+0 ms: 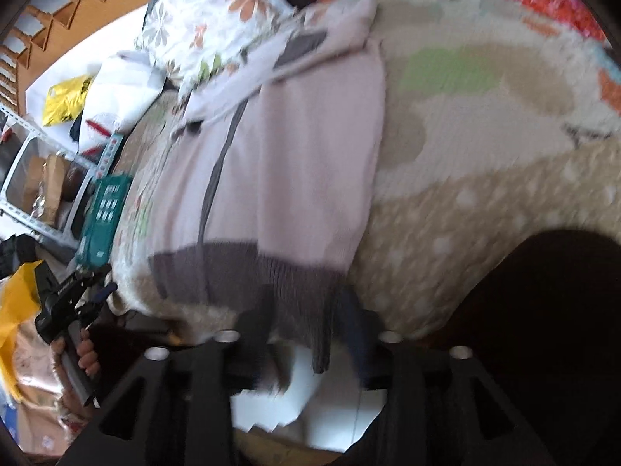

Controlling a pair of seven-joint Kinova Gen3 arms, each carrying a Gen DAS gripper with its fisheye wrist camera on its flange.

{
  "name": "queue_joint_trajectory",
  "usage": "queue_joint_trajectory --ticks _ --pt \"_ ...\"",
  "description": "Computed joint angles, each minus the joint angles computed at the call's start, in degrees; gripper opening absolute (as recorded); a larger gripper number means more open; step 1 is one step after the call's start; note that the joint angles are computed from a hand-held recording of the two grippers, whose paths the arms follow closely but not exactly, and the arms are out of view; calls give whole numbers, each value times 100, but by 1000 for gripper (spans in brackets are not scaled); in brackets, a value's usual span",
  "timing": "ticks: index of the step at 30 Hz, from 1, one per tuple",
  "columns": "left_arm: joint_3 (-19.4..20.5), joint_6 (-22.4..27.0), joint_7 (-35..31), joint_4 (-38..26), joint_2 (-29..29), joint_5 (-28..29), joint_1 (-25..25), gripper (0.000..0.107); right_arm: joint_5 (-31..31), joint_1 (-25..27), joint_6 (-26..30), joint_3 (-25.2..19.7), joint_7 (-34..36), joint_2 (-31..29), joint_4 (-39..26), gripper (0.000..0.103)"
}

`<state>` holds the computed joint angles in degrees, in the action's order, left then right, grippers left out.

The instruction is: Fold small clothes

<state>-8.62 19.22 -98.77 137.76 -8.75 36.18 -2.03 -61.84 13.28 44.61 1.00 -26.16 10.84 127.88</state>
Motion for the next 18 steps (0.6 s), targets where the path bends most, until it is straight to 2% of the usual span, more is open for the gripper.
queue_joint_trajectory --ticks 3,6,8,11,13,14,15,16,17,18 --pt "-67 -13 -60 -215 501 -62 325 63 228 -235 -287 24 -434 44 -172 49" --pt "-711 210 -462 -571 1151 112 1096 63 499 -435 -536 -159 -989 161 -308 52" --pt "-951 304 -808 -679 1459 430 1370 63 746 -606 -691 -267 -1371 241 -360 55" --pt "-749 375 -1056 -726 1740 638 1284 65 981 -747 -840 -495 -1493 372 -350 58" --pt "-762 162 -799 -690 1743 331 1522 66 1239 -947 -1145 -628 -1737 299 -291 60" --pt "-831 160 -691 -711 1741 152 1643 63 1369 -1106 -1358 -654 -1819 231 -241 60" --pt "-850 145 -637 -705 1717 67 1677 51 1405 -1160 -1477 -700 -1820 201 -207 59" --pt "-815 143 -676 -671 1650 74 1605 34 1358 -1106 -1503 -752 -1729 203 -192 47" --pt "-764 185 -807 -633 1588 175 1447 26 1259 -947 -1436 -856 -1545 214 -197 18" --pt "-652 311 -1029 -607 1530 356 1182 5 1105 -682 -1276 -1020 -1312 259 -222 9"
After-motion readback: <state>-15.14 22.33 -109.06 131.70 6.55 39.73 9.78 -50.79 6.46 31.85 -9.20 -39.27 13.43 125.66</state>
